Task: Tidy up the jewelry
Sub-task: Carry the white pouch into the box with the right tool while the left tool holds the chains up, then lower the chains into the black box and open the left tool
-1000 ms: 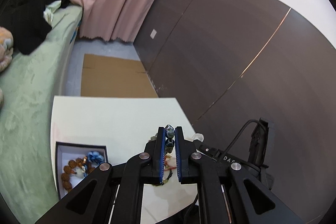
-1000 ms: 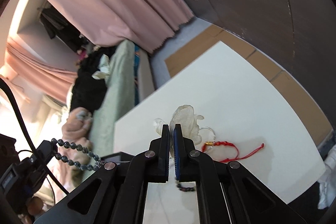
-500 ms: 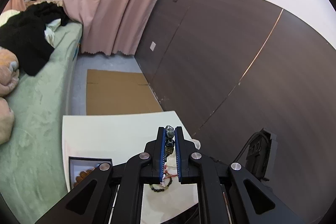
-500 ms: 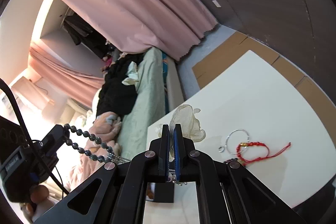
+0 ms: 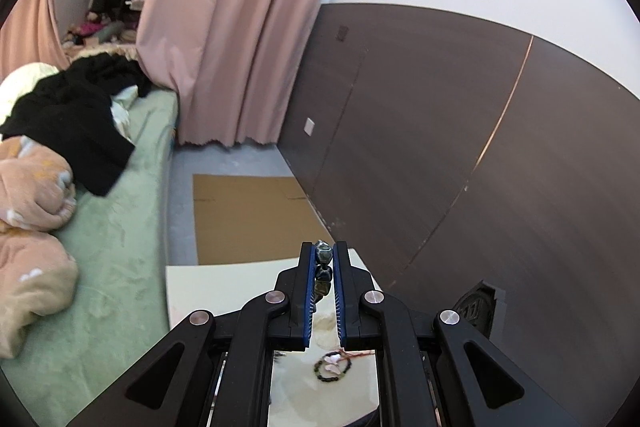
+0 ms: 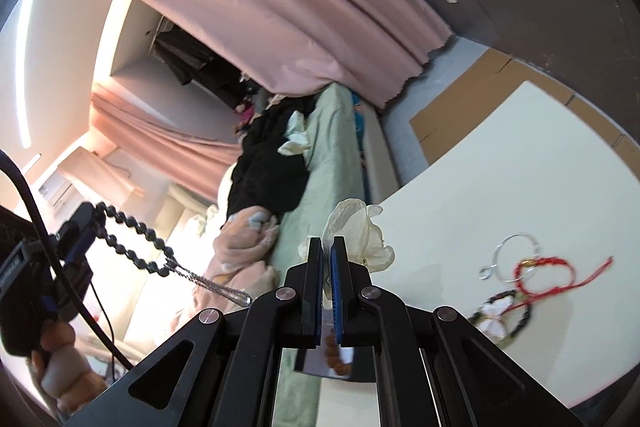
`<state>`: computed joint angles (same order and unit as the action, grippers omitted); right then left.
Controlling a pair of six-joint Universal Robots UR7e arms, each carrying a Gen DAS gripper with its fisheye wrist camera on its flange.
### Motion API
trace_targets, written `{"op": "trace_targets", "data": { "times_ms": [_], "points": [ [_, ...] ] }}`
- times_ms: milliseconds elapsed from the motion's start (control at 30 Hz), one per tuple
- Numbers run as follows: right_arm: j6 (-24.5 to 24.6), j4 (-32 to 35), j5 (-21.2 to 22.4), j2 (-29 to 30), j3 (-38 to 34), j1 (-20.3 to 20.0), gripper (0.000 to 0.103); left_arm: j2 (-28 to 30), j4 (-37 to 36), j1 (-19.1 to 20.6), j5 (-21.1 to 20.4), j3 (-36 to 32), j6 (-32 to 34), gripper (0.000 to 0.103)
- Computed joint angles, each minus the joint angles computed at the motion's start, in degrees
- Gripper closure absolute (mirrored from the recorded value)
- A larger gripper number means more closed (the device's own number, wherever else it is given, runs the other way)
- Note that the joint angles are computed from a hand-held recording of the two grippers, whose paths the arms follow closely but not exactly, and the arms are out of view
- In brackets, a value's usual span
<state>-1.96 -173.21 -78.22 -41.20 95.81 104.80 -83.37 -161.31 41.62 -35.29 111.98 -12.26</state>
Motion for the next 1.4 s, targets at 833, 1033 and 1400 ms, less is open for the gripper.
{"op": "trace_targets", "data": {
  "times_ms": [833,1033,1400],
  "points": [
    [0.12,18.18,-3.83,8.15,-8.21,3.15,0.055,-2.63,-0.15,-3.89,8.88,-1.50,5.40,0.094],
    [1.32,14.97,-3.71,5.97,-6.50,1.98,0.051,-2.16,-0.02,-2.81,8.06,-1.51,4.88,0.094],
    [3.37,13.03,-5.54,2.66,-4.42,-0.06,0.051,-0.80,2.48,2.11,4.65,-1.08,0.57,0.094]
  ]
}}
